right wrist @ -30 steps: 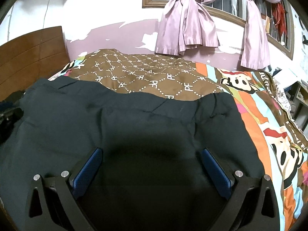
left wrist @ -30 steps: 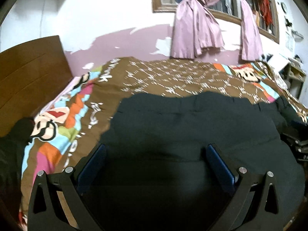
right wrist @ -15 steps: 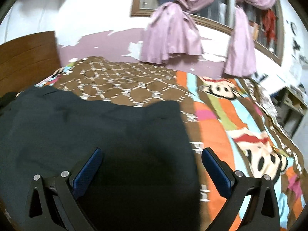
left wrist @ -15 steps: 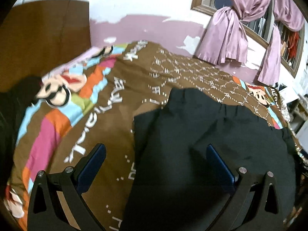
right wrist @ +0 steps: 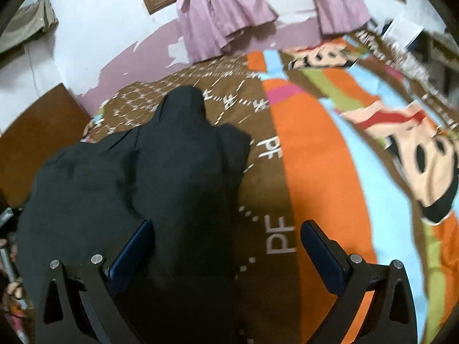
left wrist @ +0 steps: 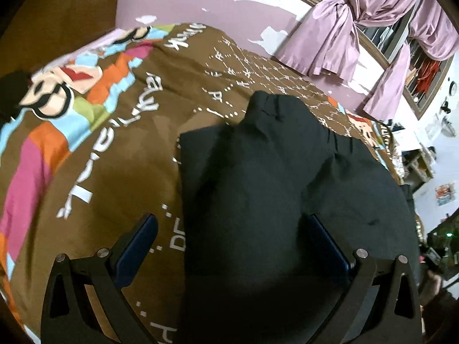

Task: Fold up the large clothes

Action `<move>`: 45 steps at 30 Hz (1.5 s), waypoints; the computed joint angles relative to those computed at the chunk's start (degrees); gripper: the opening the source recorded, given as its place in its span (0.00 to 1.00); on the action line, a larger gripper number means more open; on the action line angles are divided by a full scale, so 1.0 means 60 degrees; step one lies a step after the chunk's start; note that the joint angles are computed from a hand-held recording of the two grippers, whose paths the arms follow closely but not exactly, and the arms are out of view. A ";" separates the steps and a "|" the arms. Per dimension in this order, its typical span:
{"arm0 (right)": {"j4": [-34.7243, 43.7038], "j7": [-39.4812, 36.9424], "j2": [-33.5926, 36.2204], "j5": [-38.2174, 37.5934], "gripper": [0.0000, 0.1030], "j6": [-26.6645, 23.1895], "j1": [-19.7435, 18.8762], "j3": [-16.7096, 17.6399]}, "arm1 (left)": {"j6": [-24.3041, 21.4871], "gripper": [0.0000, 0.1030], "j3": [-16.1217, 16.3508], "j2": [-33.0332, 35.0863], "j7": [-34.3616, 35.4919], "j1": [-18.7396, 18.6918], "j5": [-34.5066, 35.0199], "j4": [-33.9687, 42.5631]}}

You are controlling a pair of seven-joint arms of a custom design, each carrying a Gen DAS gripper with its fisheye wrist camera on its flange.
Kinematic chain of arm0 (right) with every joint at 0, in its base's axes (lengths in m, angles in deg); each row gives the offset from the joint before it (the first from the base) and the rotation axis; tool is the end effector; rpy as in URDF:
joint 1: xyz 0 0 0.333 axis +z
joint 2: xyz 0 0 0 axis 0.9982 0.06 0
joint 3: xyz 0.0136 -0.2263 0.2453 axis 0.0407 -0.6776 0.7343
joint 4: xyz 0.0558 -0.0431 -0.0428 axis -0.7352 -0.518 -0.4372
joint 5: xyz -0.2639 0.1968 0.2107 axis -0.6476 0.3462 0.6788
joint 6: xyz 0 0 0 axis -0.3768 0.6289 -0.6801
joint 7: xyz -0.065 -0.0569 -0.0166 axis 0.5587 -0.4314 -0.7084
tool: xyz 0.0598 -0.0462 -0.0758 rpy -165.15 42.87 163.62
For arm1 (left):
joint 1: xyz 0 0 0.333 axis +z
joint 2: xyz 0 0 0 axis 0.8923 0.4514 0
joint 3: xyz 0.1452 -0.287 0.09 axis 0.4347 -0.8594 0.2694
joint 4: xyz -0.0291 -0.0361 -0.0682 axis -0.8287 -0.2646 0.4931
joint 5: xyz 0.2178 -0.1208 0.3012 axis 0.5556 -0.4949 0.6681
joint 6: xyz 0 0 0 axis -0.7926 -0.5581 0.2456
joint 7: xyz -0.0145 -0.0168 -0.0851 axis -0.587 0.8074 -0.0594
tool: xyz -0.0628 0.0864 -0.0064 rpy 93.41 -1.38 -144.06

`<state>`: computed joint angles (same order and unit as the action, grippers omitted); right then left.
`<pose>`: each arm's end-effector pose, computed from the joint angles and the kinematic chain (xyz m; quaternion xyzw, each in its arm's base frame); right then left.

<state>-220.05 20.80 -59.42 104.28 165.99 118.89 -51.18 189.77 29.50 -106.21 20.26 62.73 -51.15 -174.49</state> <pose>0.4541 0.1328 0.4892 -0.6671 0.6289 -0.1207 0.3806 0.4155 -0.0034 0.5738 -0.7143 0.5909 -0.3560 0.1175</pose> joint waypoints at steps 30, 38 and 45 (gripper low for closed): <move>0.0861 -0.4948 -0.0148 0.6008 1.00 -0.4105 -0.0110 -0.0319 | -0.2846 0.99 0.0898 0.0294 0.1864 0.0380 -0.3475 0.0428; 0.1002 -0.3907 0.0144 0.5496 1.00 -0.3723 -0.1174 0.0997 | -0.3177 0.99 0.0969 0.0382 0.2134 0.0255 -0.3687 0.0556; 0.0769 -0.2836 -0.0040 0.4487 0.88 -0.2672 -0.1389 0.1831 | -0.3210 0.96 0.0884 0.0341 0.2186 0.0265 -0.3850 0.0577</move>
<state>-215.44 3.79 -59.66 131.21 149.96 110.55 -40.20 170.51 34.81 -104.16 33.38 64.32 -74.25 -171.03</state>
